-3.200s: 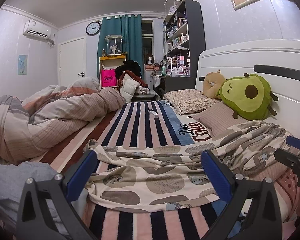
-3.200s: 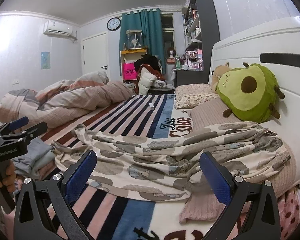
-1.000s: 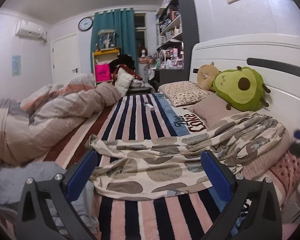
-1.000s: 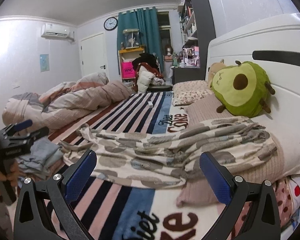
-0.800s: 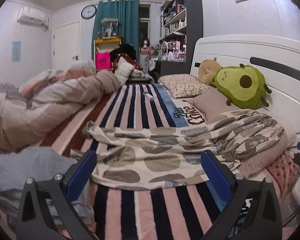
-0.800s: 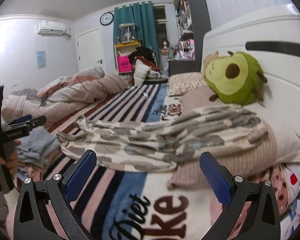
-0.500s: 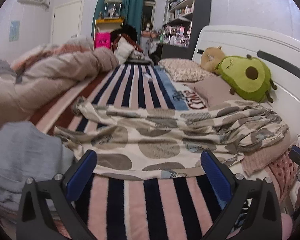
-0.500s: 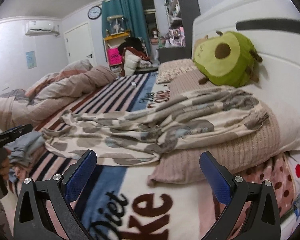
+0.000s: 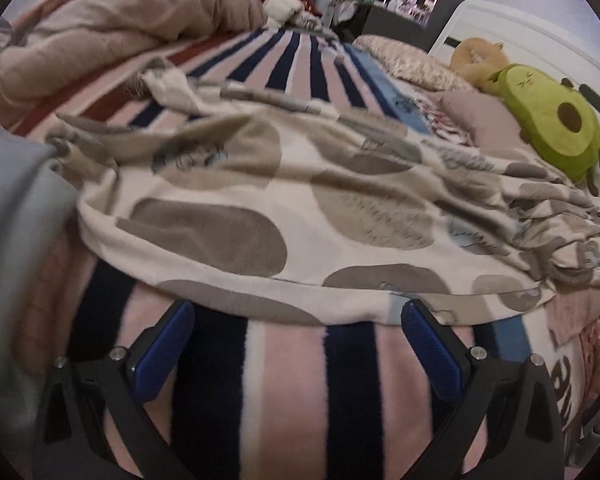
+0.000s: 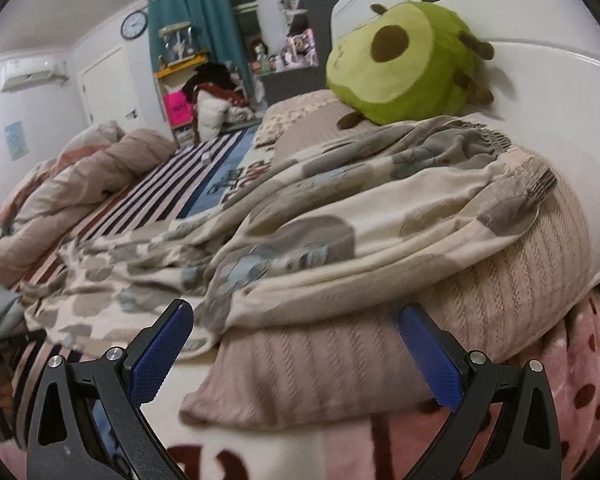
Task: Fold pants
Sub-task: 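Grasp the pants waistband with the right tool while the left tool grasps the pants edge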
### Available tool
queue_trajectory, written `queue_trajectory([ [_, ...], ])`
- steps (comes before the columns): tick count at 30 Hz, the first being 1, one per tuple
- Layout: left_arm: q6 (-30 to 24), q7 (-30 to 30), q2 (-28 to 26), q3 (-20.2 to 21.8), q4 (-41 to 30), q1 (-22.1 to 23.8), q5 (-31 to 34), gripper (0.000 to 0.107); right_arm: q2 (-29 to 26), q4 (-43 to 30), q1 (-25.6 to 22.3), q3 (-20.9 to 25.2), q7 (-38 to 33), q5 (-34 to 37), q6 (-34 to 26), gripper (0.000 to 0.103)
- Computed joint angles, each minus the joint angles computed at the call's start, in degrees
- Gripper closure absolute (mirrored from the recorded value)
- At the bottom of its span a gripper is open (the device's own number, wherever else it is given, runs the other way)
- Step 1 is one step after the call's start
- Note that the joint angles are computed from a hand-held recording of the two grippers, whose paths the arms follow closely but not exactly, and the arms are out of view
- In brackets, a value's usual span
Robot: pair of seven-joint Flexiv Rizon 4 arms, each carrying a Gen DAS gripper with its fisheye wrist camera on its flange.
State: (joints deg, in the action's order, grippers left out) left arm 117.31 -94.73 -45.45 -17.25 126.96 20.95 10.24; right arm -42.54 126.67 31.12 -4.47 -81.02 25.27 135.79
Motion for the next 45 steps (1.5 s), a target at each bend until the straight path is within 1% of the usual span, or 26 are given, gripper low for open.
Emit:
queue_trajectory([
  [3,0.0,0.2,-0.8,2.4,-2.0,-2.9,-2.3,0.005,-1.1,-2.2,2.0,-2.7,-1.6,3.2,0.1,0.0],
  [4,0.1,0.2,-1.0,3.8,-2.8,-4.5,-3.7,0.005,-1.4,-3.2,2.4,-3.4,-1.9,4.4,-0.2,0.0],
  [5,0.1,0.0,-1.2,4.5,-3.4,-5.2,-4.7,0.005,-1.7,-3.9,1.8,-3.4,-1.6,4.5,-0.2,0.0],
  [7,-0.1,-0.4,-1.6,4.7,-4.6,-5.3,-5.8,0.006,-2.2,-5.0,0.4,-2.9,-1.2,4.0,0.6,0.0],
  [8,-0.4,-0.6,-1.8,4.9,-5.2,-5.5,-6.4,0.01,-2.3,-5.3,0.3,-3.0,-1.3,4.1,1.0,0.001],
  [9,-0.6,-0.5,-1.9,5.6,-5.9,-6.1,-7.2,0.017,-2.4,-5.9,0.3,-3.2,-1.5,4.5,1.1,0.001],
  [10,-0.4,-0.5,-2.0,6.9,-6.7,-7.5,-8.4,0.021,-2.6,-6.8,0.7,-3.9,-2.1,5.5,0.7,0.005],
  [11,-0.3,-0.4,-2.1,8.1,-7.4,-8.8,-9.6,0.031,-2.9,-7.9,1.9,-5.3,-3.0,7.6,-0.2,0.015],
  [12,-0.4,-0.3,-2.1,9.1,-7.9,-9.8,-10.8,0.045,-3.0,-8.7,3.1,-6.6,-4.0,9.5,-1.0,0.022],
  [13,-0.1,-0.4,-2.2,10.0,-8.4,-10.7,-11.9,0.055,-3.5,-10.1,5.4,-9.1,-5.7,13.0,-2.7,0.038],
  [14,0.2,-0.4,-2.2,10.5,-8.8,-11.1,-12.6,0.077,-3.8,-11.1,7.2,-11.2,-7.2,15.9,-4.1,0.056],
  [15,0.7,-0.5,-2.3,10.7,-8.9,-11.1,-12.8,0.09,-4.1,-11.9,8.1,-12.5,-8.2,17.9,-4.9,0.064],
  [16,1.4,-0.7,-2.4,9.9,-8.9,-10.1,-12.2,0.091,-4.1,-12.1,7.4,-12.2,-7.9,18.2,-4.1,0.078],
  [17,2.6,-1.0,-2.5,9.4,-8.7,-9.1,-11.4,0.096,-3.9,-11.8,5.7,-10.6,-7.1,17.0,-2.8,0.088],
  [18,3.4,-1.1,-2.4,9.6,-8.4,-9.1,-11.2,0.099,-3.5,-11.1,3.0,-8.0,-5.5,14.7,-0.6,0.09],
  [20,5.4,-1.1,-1.8,10.7,-7.5,-9.7,-11.0,0.101,-3.2,-10.3,0.4,-5.6,-4.3,12.7,1.5,0.094],
  [21,6.6,-1.1,-1.3,11.3,-6.9,-10.0,-11.1,0.101,-3.0,-9.9,0.0,-5.2,-4.4,12.7,2.1,0.095],
  [26,8.5,-1.2,1.6,11.3,-3.4,-8.6,-8.4,0.102,-1.5,-8.1,-0.7,-4.2,-6.2,14.2,5.4,0.097],
  [31,12.5,-0.6,4.9,14.4,0.9,-10.8,-9.3,0.103,1.5,-5.3,-2.1,-2.2,-7.8,14.9,7.8,0.098],
  [35,14.4,-1.9,7.8,13.8,4.4,-8.2,-6.4,0.103,3.9,-3.1,-2.8,-1.2,-8.9,15.7,8.7,0.098],
  [38,15.9,-1.1,9.9,15.2,7.1,-8.6,-5.4,0.103,6.1,-0.1,-4.1,0.3,-8.8,14.9,10.0,0.098],
  [40,16.4,-1.5,11.1,14.8,8.9,-7.1,-3.4,0.103,7.5,2.0,-5.1,1.4,-8.1,14.1,10.7,0.099],
  [45,17.9,-2.6,14.1,15.1,13.2,-4.7,0.3,0.103,10.7,6.4,-4.6,2.1,-9.1,16.3,13.0,0.099],
])
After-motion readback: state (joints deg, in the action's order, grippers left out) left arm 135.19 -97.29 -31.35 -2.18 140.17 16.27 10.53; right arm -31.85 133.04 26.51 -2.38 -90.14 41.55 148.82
